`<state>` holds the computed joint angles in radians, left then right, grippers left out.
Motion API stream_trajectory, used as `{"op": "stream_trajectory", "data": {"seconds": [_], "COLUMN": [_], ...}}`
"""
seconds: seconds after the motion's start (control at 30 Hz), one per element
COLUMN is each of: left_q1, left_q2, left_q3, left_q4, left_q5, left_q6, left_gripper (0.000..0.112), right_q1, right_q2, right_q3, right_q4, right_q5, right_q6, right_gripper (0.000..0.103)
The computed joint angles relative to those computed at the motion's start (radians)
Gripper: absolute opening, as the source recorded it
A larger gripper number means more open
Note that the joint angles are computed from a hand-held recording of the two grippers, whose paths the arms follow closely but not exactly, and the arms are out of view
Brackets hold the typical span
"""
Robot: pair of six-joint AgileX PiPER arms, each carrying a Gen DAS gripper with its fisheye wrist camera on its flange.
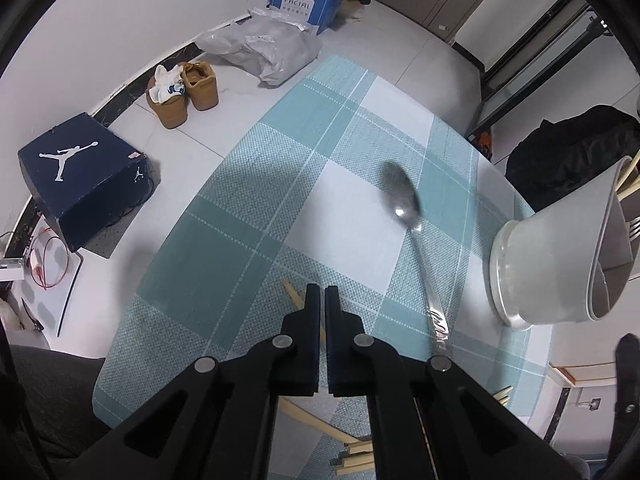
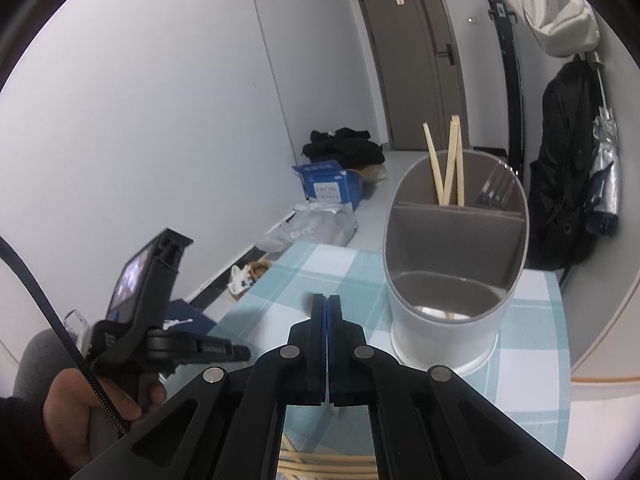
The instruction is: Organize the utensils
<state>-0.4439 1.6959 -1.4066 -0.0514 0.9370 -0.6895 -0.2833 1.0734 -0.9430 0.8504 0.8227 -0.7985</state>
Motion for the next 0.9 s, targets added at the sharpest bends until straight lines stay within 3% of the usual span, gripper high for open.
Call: {"op": "stream_trajectory", "data": {"seconds": [0.3,0.37,0.47,0.57,0.73,0.9], "left_q1": [0.070,0.093,0.144,0.188,0.229,0.264], "left_q2": [-0.053,-0.061,-0.064,-0.064,-0.081,-0.094], "left_q3": [0.045,0.056,0.069,0.071,0.084,0.093], "left_q4": [-0.107,-0.147,-0.234,-0.266,-0.281,-0.306], "left_q5": [-0.034,-0.041,-0.037,-0.024,-0.023,-0.042], "left_q6": [0.074,0.101,0.168,0.196,0.226,0.252], "left_gripper": [0.000,0.000,0.000,0.000,0.009,0.033], "right_q1": [0.106,0.164,0.257,0.336,0.422,0.458], "right_q2": [0.138,0.187,0.270,0.408,0.621,0.690], "right_q3": [-0.047,-0.090,-0.154,-0.259,-0.418,-0.496], "right_q4": [-0.160,-0.236,-0.333,-0.413,-0.533,-0.617], "right_q5": [0.016,0.009,-0.022,-0.016,0.007,-0.003], "right_q6": [0.145,0.210,0.288,0.357,0.446,0.486], "right_gripper": [0.007,0.031,0.046,0.047,0.045,0.046]}}
